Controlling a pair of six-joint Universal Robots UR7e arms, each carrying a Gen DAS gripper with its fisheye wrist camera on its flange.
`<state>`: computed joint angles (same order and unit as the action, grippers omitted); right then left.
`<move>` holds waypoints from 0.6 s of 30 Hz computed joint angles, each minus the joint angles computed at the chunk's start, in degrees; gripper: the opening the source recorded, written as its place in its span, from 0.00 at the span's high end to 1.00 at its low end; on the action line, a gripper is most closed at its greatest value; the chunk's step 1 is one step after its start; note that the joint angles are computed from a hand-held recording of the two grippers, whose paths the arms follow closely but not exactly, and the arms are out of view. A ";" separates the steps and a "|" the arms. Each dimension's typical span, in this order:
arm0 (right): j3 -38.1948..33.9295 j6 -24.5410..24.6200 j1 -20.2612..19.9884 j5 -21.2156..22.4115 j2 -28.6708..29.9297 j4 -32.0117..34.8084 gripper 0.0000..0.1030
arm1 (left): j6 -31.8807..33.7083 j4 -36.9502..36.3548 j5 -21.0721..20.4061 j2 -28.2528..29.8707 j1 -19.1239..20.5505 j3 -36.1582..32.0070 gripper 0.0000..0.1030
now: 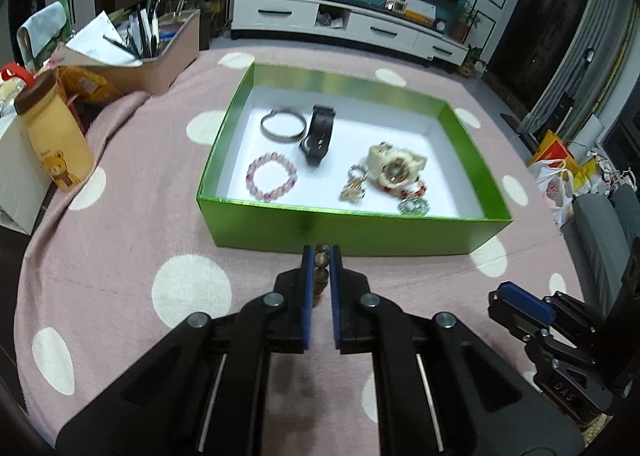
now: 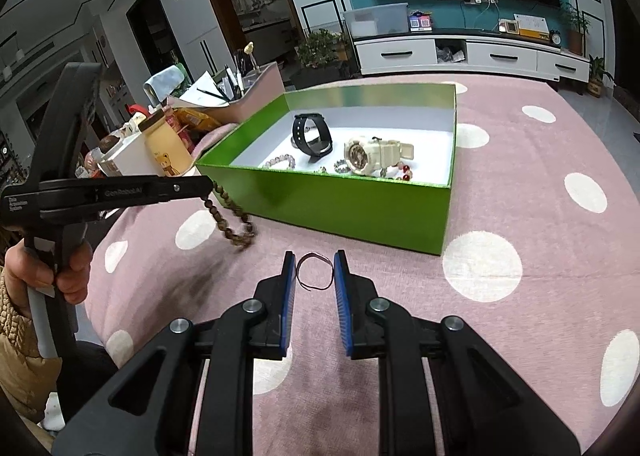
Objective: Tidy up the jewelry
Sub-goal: 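Carry ring and wooden bracelet over the box and open both tools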
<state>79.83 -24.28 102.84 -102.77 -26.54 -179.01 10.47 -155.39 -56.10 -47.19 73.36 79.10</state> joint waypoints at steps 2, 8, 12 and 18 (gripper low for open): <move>0.48 -0.14 0.06 0.20 -0.44 -0.52 0.82 | 0.26 -0.40 -0.35 -0.56 -0.38 0.37 0.93; 0.17 -0.75 0.59 0.34 -0.99 -1.40 0.82 | 1.50 -1.16 -1.02 -1.67 -1.53 0.20 0.93; -0.52 -1.36 0.95 0.29 -1.17 -1.96 0.82 | 2.34 -0.99 -1.08 -1.58 -2.33 -1.20 0.93; -3.90 -2.20 1.32 0.04 -0.69 -0.95 0.82 | 4.22 -0.52 -0.20 0.19 -3.35 -5.66 0.93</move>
<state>75.93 -26.48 104.17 -102.73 -27.23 -179.96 14.69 -155.91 -56.30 -47.00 70.01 73.44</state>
